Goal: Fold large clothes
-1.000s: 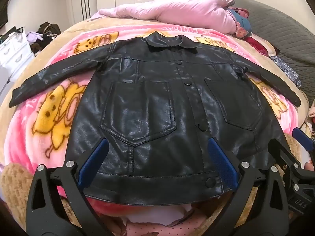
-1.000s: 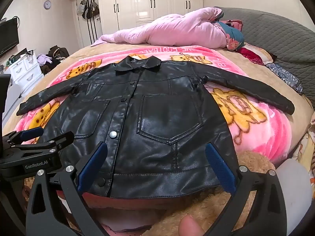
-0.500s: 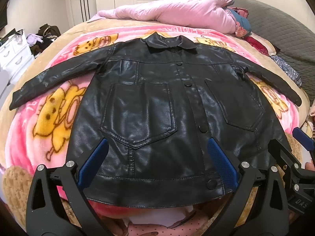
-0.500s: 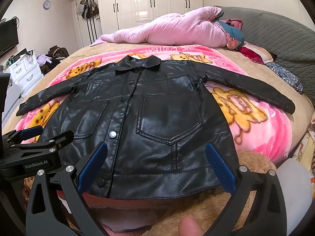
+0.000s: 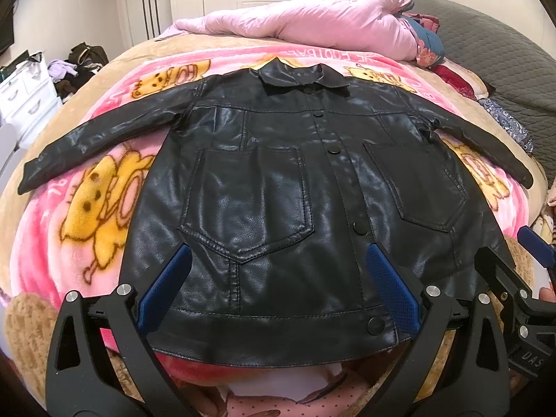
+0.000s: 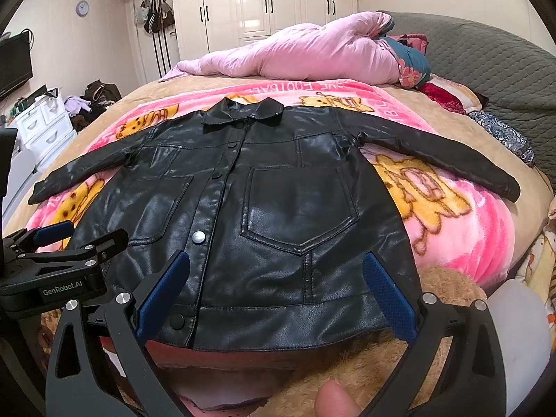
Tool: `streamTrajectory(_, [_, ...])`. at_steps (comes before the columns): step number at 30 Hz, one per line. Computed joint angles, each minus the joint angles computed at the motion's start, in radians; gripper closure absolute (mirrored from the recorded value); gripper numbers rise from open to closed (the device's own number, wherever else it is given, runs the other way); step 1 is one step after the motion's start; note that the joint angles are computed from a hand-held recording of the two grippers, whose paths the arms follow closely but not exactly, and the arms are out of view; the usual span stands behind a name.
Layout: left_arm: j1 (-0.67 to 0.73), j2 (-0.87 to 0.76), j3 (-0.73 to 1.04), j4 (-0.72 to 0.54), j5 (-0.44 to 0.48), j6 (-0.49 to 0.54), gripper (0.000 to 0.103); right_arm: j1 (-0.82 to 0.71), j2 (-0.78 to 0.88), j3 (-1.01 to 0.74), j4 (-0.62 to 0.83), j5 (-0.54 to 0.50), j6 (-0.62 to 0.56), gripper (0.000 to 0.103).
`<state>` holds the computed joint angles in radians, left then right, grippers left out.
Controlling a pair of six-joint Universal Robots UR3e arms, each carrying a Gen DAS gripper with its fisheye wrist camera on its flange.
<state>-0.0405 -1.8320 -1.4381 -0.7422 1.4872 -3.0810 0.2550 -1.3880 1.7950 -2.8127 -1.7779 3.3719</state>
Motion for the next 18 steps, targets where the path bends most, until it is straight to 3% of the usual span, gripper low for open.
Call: streamTrajectory(18, [-0.001, 0.007, -0.011, 0.01, 0.002, 0.001, 0.009, 0.001, -0.002, 0.004, -0.001, -0.003, 0.001, 0.004])
